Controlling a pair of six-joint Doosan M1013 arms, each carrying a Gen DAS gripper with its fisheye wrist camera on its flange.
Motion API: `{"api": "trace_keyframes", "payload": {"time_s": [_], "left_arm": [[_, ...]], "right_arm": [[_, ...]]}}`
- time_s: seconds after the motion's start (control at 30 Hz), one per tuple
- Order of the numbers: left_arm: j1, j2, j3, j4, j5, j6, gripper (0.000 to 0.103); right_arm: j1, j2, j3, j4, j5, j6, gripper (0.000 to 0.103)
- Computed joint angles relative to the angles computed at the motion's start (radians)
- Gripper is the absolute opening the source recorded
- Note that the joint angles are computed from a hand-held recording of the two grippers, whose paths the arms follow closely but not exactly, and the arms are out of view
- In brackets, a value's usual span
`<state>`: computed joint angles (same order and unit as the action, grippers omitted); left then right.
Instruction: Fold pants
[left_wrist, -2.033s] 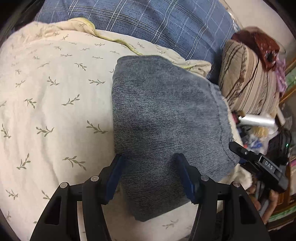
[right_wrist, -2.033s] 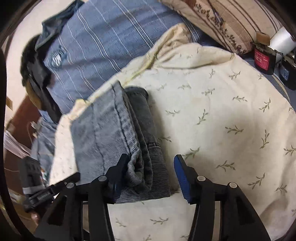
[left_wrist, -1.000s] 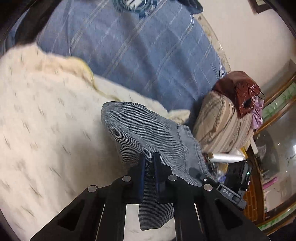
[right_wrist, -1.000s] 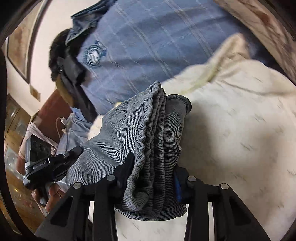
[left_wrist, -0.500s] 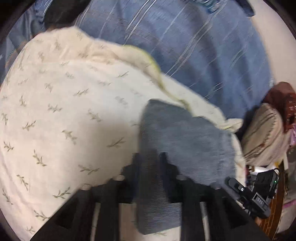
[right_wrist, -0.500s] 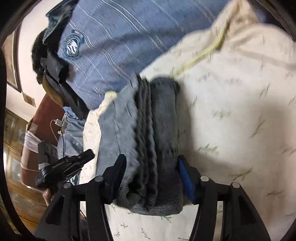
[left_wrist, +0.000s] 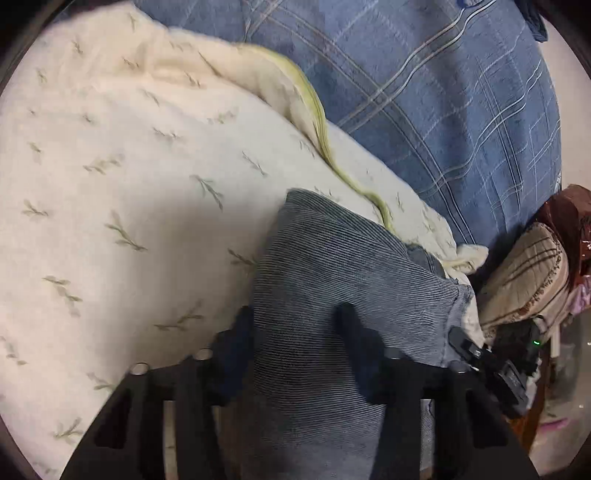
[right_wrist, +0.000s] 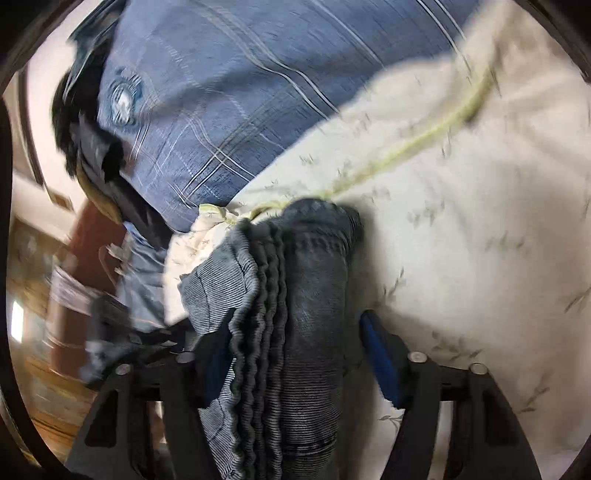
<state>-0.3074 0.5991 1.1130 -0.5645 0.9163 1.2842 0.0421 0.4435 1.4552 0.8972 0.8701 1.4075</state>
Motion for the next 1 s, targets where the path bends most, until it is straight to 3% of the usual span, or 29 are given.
{"api": "trace_keyframes", "payload": {"time_s": [0.03,0.13,0.2,0.3,0.37,0.43,0.5,0.53,0.6,0.67,0.7,0.8,0.87,0.93,1.0], "left_arm": [[0.002,0.005,-0.005,-0.009,-0.008,-0.001,0.036],[0.005,0.006,0.001,-0.072,-0.06,0.074,0.008],[0.006,-0.013,0.029,-0.117,-0.11,0.124,0.007],[0.005,-0.032,0.049,-0.159,-0.161,0.222,0.01],[0.008,-0.015,0.033,-0.154,-0.132,0.196,0.013],[0.005,0.011,0.007,-0.084,-0.077,0.134,0.014],[0.005,0.011,0.007,-0.076,-0.06,0.099,0.021],[0.008,0.01,0.008,-0.096,-0.057,0.097,0.027],[0.013,-0.007,0.027,-0.145,-0.072,0.137,0.039],[0.008,-0.041,0.066,-0.117,-0.105,0.114,0.053],[0.002,-0.062,0.091,-0.098,-0.117,0.104,0.054],[-0.024,-0.117,0.163,0.002,-0.142,0.051,0.055],[-0.045,-0.135,0.195,0.061,-0.141,0.02,0.052],[-0.061,-0.135,0.197,0.118,-0.138,-0.022,0.046],[-0.082,-0.125,0.168,0.252,-0.1,-0.105,0.037]], "right_arm": [[-0.008,0.007,0.004,0.052,0.018,-0.017,0.041],[0.008,-0.002,-0.002,-0.011,-0.007,-0.023,0.032],[0.013,-0.024,0.008,-0.012,-0.019,-0.017,0.028],[0.025,-0.077,0.04,-0.006,-0.085,-0.059,0.028],[0.024,-0.084,0.052,0.01,-0.093,-0.055,0.029],[0.031,-0.072,0.047,-0.09,-0.105,0.016,0.036],[0.028,-0.052,0.04,-0.137,-0.093,0.077,0.043],[0.02,-0.053,0.043,-0.094,-0.088,0.062,0.044],[0.024,-0.073,0.038,-0.129,-0.098,0.09,0.046],[0.033,-0.103,0.052,-0.175,-0.123,0.112,0.062],[0.038,-0.125,0.071,-0.178,-0.136,0.114,0.063],[0.061,-0.176,0.125,-0.24,-0.151,0.149,0.06],[0.081,-0.205,0.158,-0.321,-0.186,0.191,0.042],[0.092,-0.22,0.19,-0.333,-0.202,0.188,0.031],[0.094,-0.215,0.189,-0.328,-0.194,0.155,0.028]]}}
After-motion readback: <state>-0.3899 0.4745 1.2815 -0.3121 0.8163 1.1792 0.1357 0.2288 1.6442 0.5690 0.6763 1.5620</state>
